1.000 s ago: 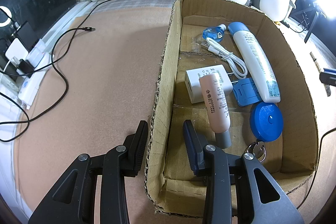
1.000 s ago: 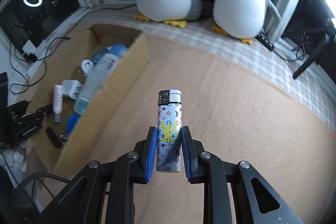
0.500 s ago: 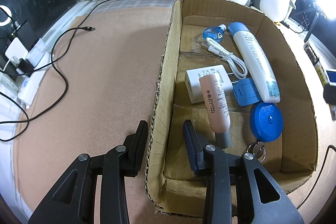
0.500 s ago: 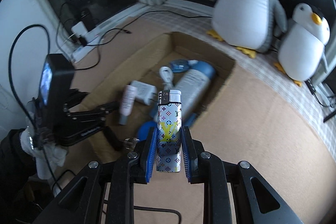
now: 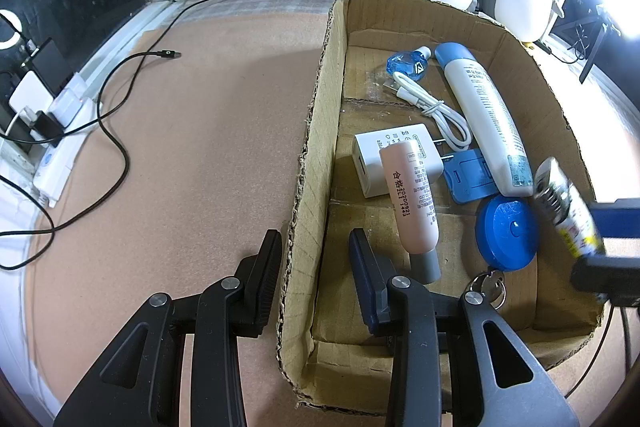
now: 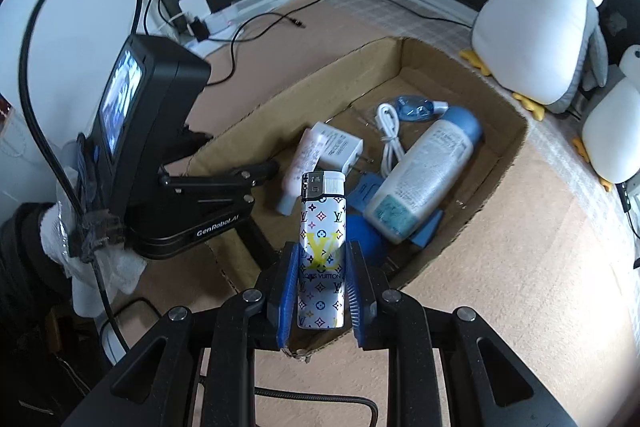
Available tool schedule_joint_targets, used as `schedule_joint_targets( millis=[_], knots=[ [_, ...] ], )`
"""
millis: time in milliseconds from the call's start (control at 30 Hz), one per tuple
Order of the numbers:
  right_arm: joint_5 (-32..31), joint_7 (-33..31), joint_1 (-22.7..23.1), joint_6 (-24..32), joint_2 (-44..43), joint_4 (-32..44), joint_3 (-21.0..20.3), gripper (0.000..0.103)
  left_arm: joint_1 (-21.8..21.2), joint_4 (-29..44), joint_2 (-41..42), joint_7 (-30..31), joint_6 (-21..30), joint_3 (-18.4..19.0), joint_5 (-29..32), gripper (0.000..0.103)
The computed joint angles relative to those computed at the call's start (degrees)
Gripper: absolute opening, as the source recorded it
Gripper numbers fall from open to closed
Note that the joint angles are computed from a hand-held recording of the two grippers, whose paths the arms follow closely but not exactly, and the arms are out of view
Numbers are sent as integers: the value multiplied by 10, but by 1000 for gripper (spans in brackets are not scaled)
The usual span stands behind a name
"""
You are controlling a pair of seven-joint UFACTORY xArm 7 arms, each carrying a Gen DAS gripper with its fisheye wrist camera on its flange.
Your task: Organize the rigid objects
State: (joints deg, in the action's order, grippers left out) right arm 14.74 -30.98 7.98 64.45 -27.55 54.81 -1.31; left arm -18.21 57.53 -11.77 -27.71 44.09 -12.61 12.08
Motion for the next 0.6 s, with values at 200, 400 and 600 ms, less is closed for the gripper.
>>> schedule_joint_targets(
  millis=[200,400,600],
  knots=[
    [-1,-3,1,5,9,-3,2,21,0,0,0,0,0,0,0,34],
    [-4,3,0,-1,13,-6,7,21,0,0,1,-1,-1,0,3,34],
    [2,6,-2,-2,7,-6,1,24,2,2,1,-8,3,-3,13,33]
  ],
)
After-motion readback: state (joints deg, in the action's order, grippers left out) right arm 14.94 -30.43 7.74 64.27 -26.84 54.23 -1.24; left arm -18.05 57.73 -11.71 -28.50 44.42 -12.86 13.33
